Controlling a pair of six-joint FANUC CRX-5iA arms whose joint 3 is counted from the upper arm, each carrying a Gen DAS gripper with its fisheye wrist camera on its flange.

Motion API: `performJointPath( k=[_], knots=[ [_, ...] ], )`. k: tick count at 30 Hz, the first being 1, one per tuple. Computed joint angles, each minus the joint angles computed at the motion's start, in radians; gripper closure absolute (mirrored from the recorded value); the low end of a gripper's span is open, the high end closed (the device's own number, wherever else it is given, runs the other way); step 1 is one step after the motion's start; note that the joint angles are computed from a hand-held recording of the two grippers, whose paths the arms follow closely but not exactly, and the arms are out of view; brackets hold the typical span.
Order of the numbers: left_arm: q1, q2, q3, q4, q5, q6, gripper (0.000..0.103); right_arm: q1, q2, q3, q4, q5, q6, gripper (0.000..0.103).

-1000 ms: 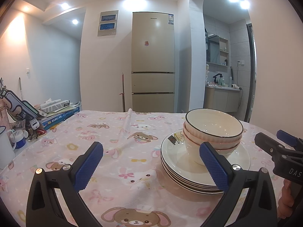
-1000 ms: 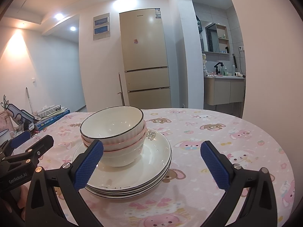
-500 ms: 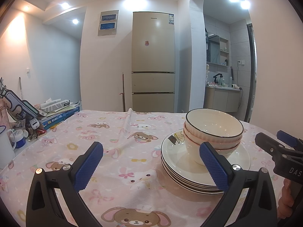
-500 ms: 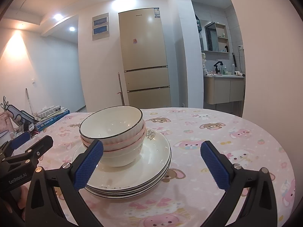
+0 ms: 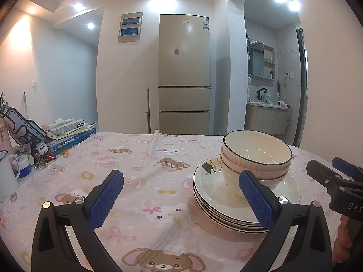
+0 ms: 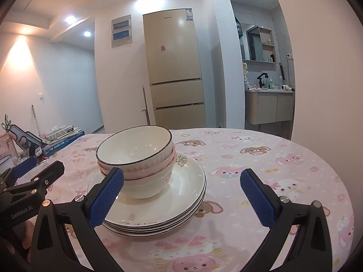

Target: Organize plates and bowls

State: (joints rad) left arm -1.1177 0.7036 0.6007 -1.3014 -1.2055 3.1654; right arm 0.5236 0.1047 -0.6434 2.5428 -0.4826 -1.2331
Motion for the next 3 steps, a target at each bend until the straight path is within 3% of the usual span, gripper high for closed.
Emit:
performJointPath(
  k=[3],
  knots=[
    [0.0, 0.0, 0.0, 0.0, 0.0, 0.001, 0.0, 0.006, 0.004, 0.0, -0.018, -0.001, 0.015, 0.001]
  ],
)
